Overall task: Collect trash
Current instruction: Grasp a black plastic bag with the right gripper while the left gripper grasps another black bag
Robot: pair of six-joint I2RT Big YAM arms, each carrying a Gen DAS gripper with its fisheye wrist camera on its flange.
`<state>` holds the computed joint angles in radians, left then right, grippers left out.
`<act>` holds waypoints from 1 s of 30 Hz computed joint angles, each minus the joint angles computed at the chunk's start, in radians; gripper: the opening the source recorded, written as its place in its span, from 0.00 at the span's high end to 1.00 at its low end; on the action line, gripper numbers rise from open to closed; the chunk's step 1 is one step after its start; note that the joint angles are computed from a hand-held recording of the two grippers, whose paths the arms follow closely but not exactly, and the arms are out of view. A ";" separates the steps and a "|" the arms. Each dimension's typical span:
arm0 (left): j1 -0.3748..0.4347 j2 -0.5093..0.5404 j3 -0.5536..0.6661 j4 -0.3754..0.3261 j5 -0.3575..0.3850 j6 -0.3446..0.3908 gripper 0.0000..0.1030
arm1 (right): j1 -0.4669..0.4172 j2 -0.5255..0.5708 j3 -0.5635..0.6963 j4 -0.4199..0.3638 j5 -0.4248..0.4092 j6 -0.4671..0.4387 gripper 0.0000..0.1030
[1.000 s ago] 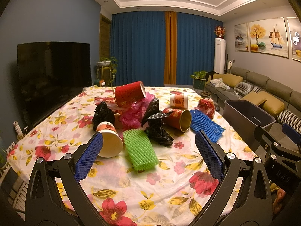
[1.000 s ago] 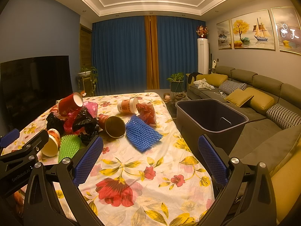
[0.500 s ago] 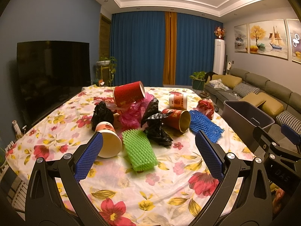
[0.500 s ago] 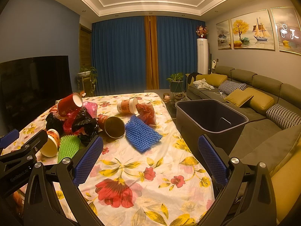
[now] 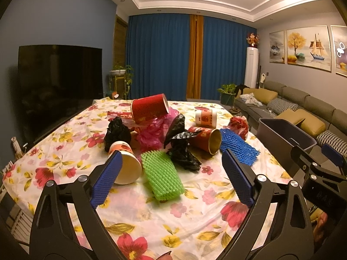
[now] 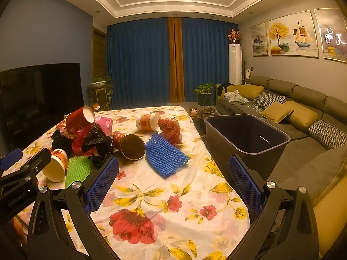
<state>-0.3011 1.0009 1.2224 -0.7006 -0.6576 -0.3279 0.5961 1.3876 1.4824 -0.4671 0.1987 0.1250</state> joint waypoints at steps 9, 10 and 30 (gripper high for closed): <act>0.114 -0.006 -0.030 0.054 0.078 0.019 0.22 | -0.003 0.086 0.083 -0.004 -0.049 0.006 0.05; 0.128 -0.004 -0.030 0.057 0.084 0.016 0.23 | -0.002 0.096 0.093 -0.001 -0.054 0.002 0.05; 0.386 0.024 -0.027 0.085 0.226 0.000 0.28 | 0.101 0.462 0.569 -0.188 -0.204 -0.070 0.24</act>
<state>0.0853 1.0248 1.1952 -0.6157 -0.4318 -0.3283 0.6972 1.8494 2.0513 -0.6551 -0.0055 0.0554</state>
